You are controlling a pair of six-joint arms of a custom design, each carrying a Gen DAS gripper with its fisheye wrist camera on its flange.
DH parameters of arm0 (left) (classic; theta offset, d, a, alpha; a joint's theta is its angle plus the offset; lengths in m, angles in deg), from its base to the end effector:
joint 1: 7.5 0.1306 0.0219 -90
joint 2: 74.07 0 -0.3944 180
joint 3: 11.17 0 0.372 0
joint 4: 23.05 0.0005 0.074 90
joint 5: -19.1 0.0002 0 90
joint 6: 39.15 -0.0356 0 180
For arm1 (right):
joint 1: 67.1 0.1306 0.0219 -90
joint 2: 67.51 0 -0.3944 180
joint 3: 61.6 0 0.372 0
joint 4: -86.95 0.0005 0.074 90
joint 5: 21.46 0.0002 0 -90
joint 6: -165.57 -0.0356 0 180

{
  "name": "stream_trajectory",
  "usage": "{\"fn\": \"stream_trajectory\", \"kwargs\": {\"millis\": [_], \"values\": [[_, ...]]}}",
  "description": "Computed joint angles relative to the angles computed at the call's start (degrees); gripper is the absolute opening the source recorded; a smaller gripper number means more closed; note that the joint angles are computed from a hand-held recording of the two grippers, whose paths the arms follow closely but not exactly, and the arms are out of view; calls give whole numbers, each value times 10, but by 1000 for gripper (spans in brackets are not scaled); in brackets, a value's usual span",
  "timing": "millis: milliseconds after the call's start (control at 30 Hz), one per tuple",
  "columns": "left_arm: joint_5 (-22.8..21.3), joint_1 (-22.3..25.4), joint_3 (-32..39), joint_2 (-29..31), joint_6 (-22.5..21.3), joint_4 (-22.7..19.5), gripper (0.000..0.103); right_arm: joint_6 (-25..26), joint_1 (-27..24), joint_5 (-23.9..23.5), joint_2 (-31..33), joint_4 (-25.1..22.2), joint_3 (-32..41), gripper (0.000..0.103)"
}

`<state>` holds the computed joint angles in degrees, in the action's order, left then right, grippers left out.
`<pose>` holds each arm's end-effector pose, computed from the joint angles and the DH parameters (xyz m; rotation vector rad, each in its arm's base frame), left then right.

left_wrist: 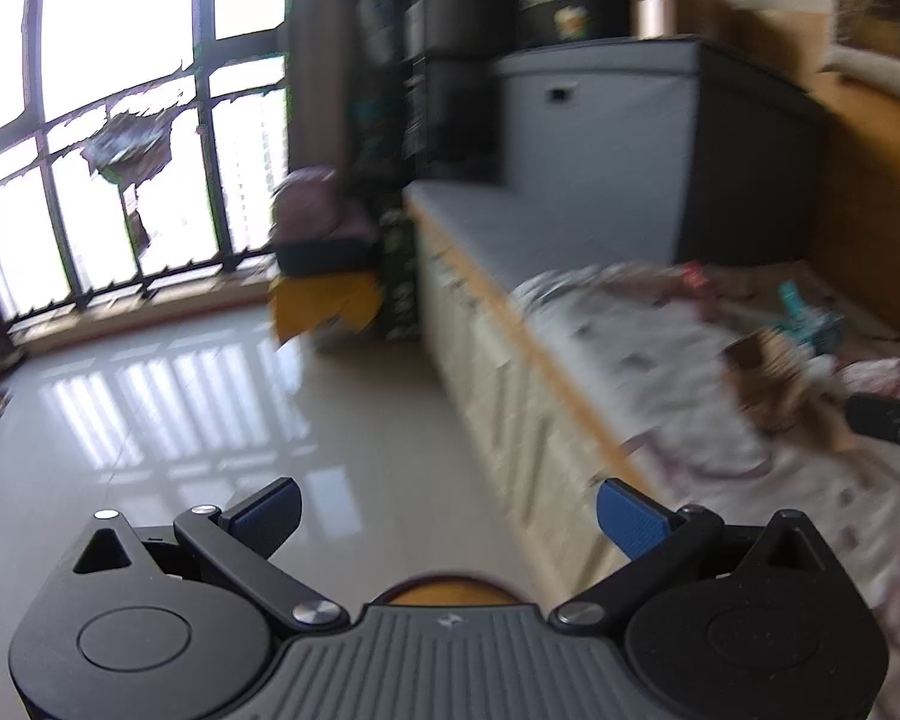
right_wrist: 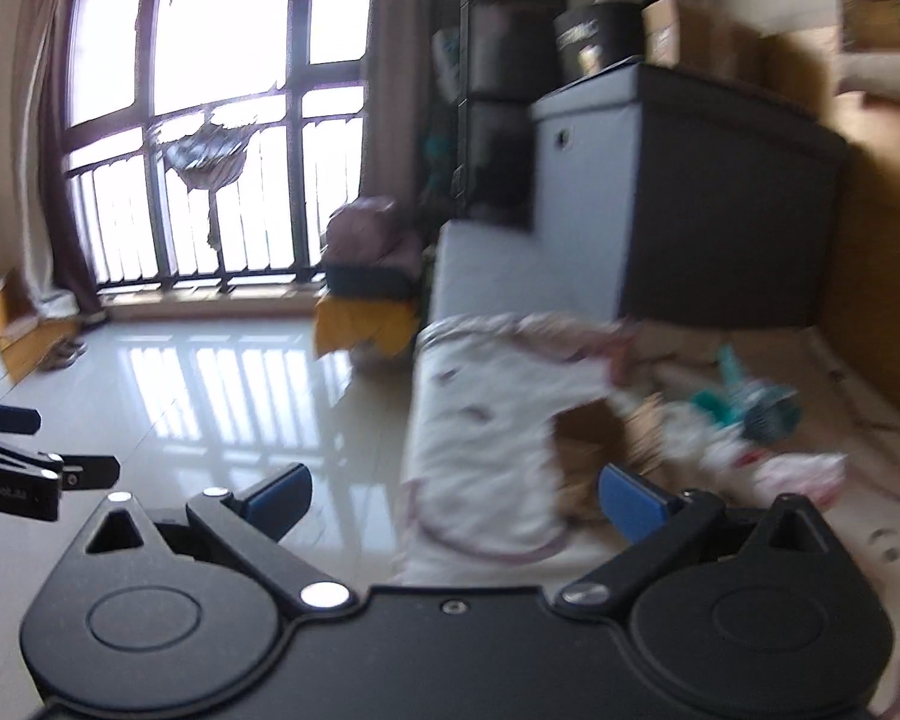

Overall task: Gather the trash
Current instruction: 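Move both open tools back toward the trash on the bench, then grasp the torn cardboard piece with the left tool while the right tool grasps the wooden stick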

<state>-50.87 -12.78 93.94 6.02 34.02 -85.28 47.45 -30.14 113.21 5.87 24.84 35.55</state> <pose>0.3738 -0.0473 0.6113 0.6055 2.1027 -0.2741 0.2769 0.1764 0.5967 0.2416 2.0175 -0.1713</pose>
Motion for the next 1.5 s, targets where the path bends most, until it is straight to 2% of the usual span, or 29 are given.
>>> {"fn": "stream_trajectory", "kwargs": {"millis": [133,233,367,567,667,800,867,1000,1067,1133,1233,1300,1367,1500], "values": [[-4,-61,14,4,15,19,103,13,-28,15,-38,12,-26,103],[-12,-106,20,9,19,31,103,17,-61,8,-66,25,-52,103],[-23,-161,11,13,37,68,103,28,-99,0,-100,43,-90,103],[-10,-217,-5,31,60,102,103,23,-170,-33,-131,73,-146,103],[-5,-236,-7,47,60,108,103,20,-213,-84,-150,98,-179,103],[-16,-261,-10,69,48,117,103,15,-255,-122,-157,118,-208,102],[-20,-269,-3,85,58,114,103,12,-267,-136,-157,129,-218,90],[-19,-275,20,115,78,108,103,24,-282,-172,-143,160,-229,82],[-22,-278,32,128,81,109,103,27,-282,-185,-132,171,-230,69],[-24,-282,47,144,81,106,103,20,-280,-195,-118,176,-229,61],[-25,-288,71,167,76,88,103,9,-277,-200,-102,188,-230,59],[-33,-292,80,179,71,84,103,6,-277,-204,-95,194,-232,53],[-42,-298,85,188,69,84,103,1,-280,-207,-92,194,-232,39],[-52,-309,90,203,61,87,103,-7,-290,-223,-92,194,-236,22]]}}
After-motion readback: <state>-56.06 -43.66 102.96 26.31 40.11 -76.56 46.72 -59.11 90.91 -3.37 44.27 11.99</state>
